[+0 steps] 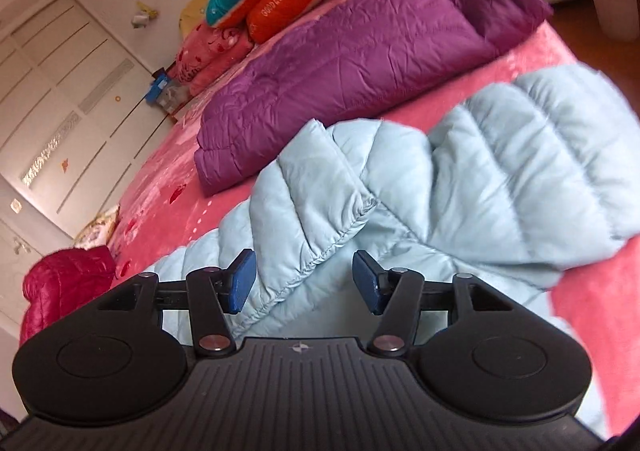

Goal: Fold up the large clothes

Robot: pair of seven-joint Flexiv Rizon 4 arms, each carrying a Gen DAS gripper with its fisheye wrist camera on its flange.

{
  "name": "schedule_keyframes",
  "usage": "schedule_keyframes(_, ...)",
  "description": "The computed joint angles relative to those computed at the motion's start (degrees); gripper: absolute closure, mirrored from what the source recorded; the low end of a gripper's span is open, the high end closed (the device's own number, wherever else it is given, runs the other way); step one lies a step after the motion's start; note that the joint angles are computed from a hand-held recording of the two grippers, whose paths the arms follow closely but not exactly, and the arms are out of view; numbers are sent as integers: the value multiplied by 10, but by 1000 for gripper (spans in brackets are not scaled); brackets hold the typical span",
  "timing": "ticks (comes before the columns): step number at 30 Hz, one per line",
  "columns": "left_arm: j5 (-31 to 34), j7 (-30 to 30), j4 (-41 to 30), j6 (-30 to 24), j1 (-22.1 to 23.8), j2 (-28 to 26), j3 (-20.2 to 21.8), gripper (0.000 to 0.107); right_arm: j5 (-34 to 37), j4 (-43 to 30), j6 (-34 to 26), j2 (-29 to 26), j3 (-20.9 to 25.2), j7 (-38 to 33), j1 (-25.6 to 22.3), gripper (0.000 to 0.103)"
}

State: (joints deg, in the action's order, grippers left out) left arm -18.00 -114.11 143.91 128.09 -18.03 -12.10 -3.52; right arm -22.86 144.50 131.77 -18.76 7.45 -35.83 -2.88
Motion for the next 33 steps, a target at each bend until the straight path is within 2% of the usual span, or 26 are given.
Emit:
schedule_keyframes(3,1,0,0,-1,0,0,0,46,-12,-14,33,-33,10,34,-13,35)
schedule_keyframes(6,2,1,0,0,0,0,0,45,10,-35,67,-62,17,65,-1,36)
schedule_keyframes(7,0,2,-1,0,-1,-1,0,45,13,-41,86,-74,18,73,0,43)
schedule_keyframes(8,-1,2,-1,0,-1,-1,0,45,18,-47,93,-82,17,77,5,57)
schedule_keyframes(9,0,2,-1,0,-1,-1,0,45,22,-53,89,-88,12,79,10,65)
schedule_keyframes(10,1,0,-2,2,-1,-2,0,44,32,-56,79,-86,7,79,19,78)
schedule_keyframes(11,5,-3,-1,4,2,-3,-1,44,42,-56,71,-84,6,83,25,84)
schedule_keyframes(13,11,-9,-1,9,5,-4,-1,43,55,-51,66,-77,7,95,28,90)
schedule_keyframes(18,11,-16,0,32,3,-7,-1,39,111,-7,33,-11,-2,66,63,95)
schedule_keyframes(21,7,-10,-2,31,1,-10,-1,38,159,23,-3,33,-11,10,99,95)
schedule_keyframes(24,-7,9,-5,22,-8,-11,0,38,203,42,-34,48,-17,-44,128,95)
schedule_keyframes(28,-31,35,-4,26,-22,-11,3,38,222,37,-61,52,-21,-97,139,90)
schedule_keyframes(30,-26,30,-3,27,-17,-10,1,38,270,31,-91,72,-40,-149,174,76)
schedule_keyframes(31,-23,26,-2,29,-14,-10,0,38,309,28,-101,83,-53,-186,200,61)
schedule_keyframes(32,-24,24,-2,33,-15,-10,0,38,353,24,-106,91,-68,-225,228,39)
schedule_keyframes(33,-22,22,-1,38,-14,-11,0,38,404,19,-110,103,-85,-267,259,32)
